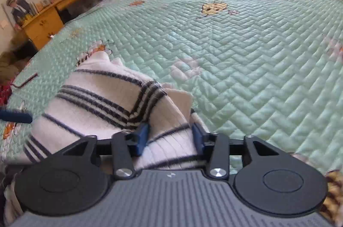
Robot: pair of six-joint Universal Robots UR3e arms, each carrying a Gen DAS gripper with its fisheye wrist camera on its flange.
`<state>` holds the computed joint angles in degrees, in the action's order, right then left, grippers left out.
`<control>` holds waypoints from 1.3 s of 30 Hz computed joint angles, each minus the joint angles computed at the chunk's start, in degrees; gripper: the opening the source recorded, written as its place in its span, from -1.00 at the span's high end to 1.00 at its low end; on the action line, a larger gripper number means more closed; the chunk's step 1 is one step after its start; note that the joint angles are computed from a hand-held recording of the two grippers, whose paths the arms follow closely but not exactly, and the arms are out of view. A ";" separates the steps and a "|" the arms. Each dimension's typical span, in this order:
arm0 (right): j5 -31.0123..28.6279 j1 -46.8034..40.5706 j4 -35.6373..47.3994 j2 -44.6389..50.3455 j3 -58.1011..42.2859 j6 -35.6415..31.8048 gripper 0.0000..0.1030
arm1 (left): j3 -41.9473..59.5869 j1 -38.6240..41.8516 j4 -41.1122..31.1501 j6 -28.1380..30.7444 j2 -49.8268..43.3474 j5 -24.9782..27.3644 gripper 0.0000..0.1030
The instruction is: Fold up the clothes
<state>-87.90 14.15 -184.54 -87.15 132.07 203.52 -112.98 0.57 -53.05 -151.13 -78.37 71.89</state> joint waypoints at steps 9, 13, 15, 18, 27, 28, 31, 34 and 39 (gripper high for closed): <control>1.95 -1.43 -2.11 -2.27 2.87 2.18 0.07 | -2.91 -0.67 2.19 -1.46 1.65 1.19 -0.99; -3.08 1.28 -1.22 -10.21 5.36 8.22 0.03 | -3.59 -1.79 4.29 -2.12 1.56 2.54 -0.99; -9.58 6.26 -0.19 -13.52 4.99 9.04 -0.02 | -3.71 -2.13 4.89 -2.45 1.49 2.94 -0.99; -19.47 15.82 -0.99 -15.23 4.06 10.60 -0.19 | -4.30 -3.05 6.43 -3.05 1.57 4.05 -0.99; -16.88 17.10 -6.52 -6.58 9.90 13.90 -0.37 | -6.05 -4.97 9.25 -3.81 2.72 6.76 -0.99; -17.26 17.40 -4.01 -7.67 8.82 13.68 -0.37 | -5.45 -4.53 8.15 -3.92 2.85 6.33 -0.99; -19.89 20.09 -2.79 -10.20 8.20 15.72 -0.37 | -3.91 -1.90 3.87 -2.70 4.72 3.56 -0.95; -26.08 26.14 -2.89 -12.14 7.00 17.91 -0.37 | -1.77 3.31 -1.89 -0.91 7.90 -2.11 -0.85; -31.22 34.40 -2.75 -10.73 2.30 17.01 -0.38 | 4.40 1.48 4.14 -4.26 2.49 1.37 -0.85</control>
